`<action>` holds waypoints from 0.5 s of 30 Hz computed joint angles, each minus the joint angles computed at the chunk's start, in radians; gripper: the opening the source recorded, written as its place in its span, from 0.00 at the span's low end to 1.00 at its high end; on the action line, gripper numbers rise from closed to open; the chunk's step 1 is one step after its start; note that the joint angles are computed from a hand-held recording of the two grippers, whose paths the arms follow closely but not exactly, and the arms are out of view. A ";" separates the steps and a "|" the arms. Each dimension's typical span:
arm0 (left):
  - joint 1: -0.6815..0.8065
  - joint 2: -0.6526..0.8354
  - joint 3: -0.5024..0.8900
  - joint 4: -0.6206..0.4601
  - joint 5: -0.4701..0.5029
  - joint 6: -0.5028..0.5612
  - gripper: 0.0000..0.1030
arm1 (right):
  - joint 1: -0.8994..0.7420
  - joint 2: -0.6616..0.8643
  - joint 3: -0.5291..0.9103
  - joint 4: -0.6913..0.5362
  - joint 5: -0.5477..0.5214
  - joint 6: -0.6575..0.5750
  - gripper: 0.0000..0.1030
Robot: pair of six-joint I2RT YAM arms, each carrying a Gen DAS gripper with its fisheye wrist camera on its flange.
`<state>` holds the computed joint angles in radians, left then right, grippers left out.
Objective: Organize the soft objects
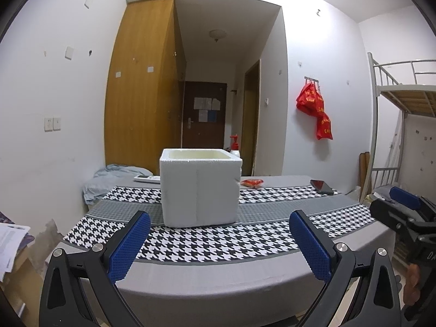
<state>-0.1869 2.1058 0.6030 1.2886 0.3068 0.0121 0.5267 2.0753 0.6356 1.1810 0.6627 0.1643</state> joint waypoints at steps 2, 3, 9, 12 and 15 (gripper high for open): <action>-0.002 -0.001 -0.015 0.023 -0.001 -0.002 0.99 | 0.012 0.003 -0.003 0.004 0.012 -0.006 1.00; -0.005 -0.003 -0.017 0.026 -0.003 0.000 0.99 | 0.015 0.002 -0.003 0.002 0.013 -0.008 1.00; -0.011 0.015 -0.004 0.025 0.004 0.007 0.99 | 0.011 0.004 -0.012 0.026 0.008 -0.020 1.00; -0.013 0.021 0.005 0.015 0.000 0.013 0.99 | 0.002 0.010 -0.009 0.021 0.000 -0.015 1.00; -0.014 0.025 0.009 0.006 0.001 0.017 0.99 | -0.002 0.019 -0.001 0.009 -0.005 -0.006 1.00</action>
